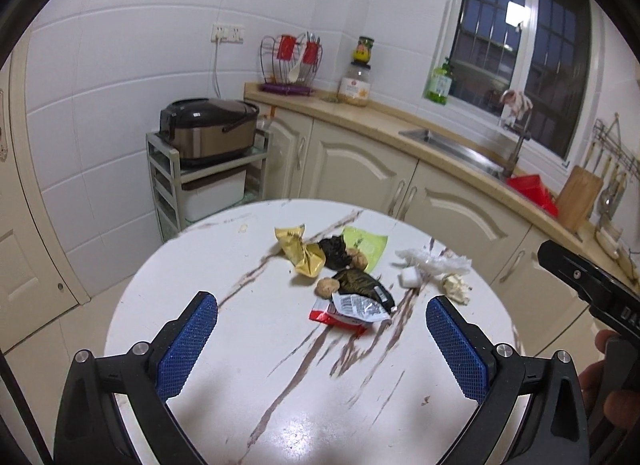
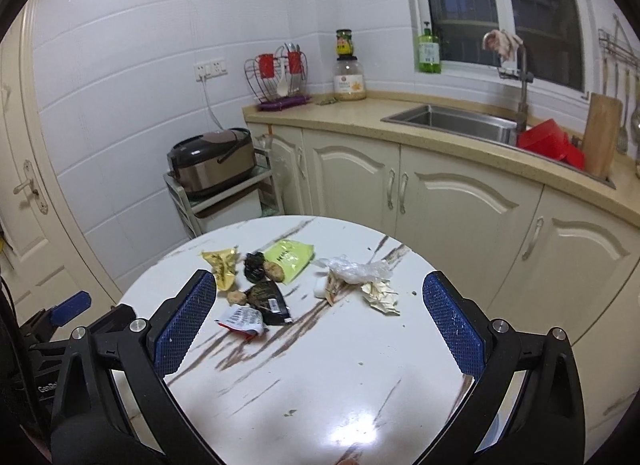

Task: Collect trash
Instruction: 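Grasp the crumpled cream paper with the right tool while the left tool grasps the barcode wrapper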

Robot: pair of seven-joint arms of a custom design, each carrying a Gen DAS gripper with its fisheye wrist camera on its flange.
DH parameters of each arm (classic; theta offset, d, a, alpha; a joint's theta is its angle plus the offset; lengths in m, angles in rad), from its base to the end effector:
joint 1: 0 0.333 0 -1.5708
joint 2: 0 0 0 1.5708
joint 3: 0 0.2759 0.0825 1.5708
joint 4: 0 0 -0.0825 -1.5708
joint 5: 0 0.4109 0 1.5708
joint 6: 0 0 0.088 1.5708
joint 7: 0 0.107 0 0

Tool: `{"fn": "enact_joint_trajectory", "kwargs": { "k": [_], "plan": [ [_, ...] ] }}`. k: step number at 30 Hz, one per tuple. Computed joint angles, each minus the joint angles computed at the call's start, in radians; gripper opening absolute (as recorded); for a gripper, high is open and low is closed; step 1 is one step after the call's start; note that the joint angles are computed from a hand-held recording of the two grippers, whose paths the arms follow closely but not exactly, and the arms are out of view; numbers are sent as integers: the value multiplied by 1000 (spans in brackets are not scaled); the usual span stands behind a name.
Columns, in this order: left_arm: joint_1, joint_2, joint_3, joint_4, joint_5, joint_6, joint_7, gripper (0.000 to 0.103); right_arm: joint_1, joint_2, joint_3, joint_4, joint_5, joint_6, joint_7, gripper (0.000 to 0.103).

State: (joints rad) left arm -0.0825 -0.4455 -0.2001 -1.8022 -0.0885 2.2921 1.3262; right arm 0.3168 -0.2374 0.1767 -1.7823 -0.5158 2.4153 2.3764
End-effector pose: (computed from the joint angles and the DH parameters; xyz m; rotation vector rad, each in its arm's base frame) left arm 0.4541 -0.1650 0.7873 -1.7147 1.7786 -1.0705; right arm 0.4917 0.2762 0.7105 -1.5458 1.6505 -0.7847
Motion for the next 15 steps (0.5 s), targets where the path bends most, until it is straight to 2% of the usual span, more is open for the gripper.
{"fn": "enact_joint_trajectory", "kwargs": {
  "k": [7,15],
  "plan": [
    [-10,240,-4,209,25,-65,23,102,-16,62,-50,-3,90,-37,-61,103],
    [-51,458,2,395,86,-123,27,102,-34,175,-93,38,201,-61,-164,103]
  ]
}}
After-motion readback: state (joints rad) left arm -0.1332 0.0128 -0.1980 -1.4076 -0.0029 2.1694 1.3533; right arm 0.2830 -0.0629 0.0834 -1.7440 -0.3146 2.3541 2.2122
